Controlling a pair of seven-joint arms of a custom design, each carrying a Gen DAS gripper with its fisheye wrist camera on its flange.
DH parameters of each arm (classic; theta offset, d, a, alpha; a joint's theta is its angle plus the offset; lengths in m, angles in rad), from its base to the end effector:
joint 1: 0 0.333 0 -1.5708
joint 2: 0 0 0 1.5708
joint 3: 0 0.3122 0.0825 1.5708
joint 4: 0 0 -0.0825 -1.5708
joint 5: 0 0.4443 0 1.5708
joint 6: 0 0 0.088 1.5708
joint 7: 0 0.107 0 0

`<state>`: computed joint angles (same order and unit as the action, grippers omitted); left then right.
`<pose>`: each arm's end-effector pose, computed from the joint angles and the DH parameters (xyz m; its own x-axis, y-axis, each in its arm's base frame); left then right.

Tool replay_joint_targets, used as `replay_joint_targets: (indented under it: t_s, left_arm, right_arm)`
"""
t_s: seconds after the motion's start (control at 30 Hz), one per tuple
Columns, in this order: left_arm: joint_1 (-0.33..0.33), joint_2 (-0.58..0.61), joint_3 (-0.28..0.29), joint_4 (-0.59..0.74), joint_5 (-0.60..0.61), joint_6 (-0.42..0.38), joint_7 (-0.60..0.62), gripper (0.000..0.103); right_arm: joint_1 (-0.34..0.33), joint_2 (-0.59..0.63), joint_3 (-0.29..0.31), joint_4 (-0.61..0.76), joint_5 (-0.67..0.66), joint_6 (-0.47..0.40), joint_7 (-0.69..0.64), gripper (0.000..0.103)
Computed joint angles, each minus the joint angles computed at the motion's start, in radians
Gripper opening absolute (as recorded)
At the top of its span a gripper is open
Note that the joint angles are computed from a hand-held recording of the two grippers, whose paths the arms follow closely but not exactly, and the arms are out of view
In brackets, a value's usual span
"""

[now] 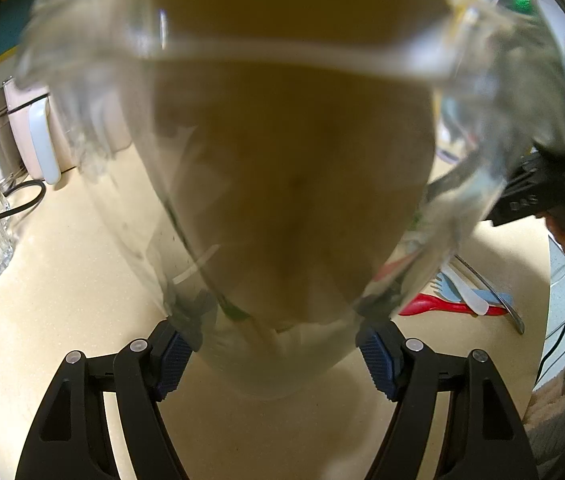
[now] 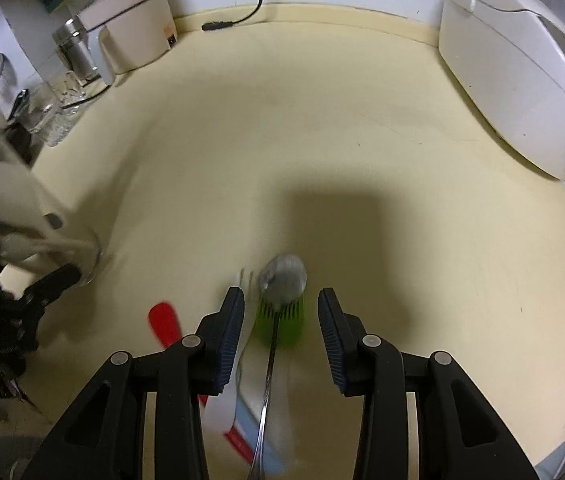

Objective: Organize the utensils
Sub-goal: 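Move the right tool to the pile and grasp the metal spoon, then lift the metal spoon over the cup and release it with the right tool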

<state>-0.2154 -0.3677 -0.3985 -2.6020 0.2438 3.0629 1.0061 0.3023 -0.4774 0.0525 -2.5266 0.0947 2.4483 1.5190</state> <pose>0.4022 -0.3070 0.4191 -0.3461 -0.9347 0.0808 -0.6640 0.1832 -0.7250 0.4547 0.1686 0.4522 0.3455 -0.9376 -0.0398 -0.8696 -0.3039 -0.3892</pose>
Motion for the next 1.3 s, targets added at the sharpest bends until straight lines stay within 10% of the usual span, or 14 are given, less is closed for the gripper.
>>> replay_joint_targets:
  t_s: [0.6, 1.3]
  left_arm:
    - [-0.001, 0.001, 0.002, 0.001, 0.004, 0.0, -0.003, 0.077]
    - [-0.006, -0.002, 0.007, 0.0, -0.002, -0.003, 0.004, 0.077]
  right_arm:
    - [-0.004, 0.102, 0.003, 0.059, -0.025, -0.015, -0.075, 0.03]
    - [0.018, -0.172, -0.018, -0.068, 0.091, 0.23, -0.054, 0.03]
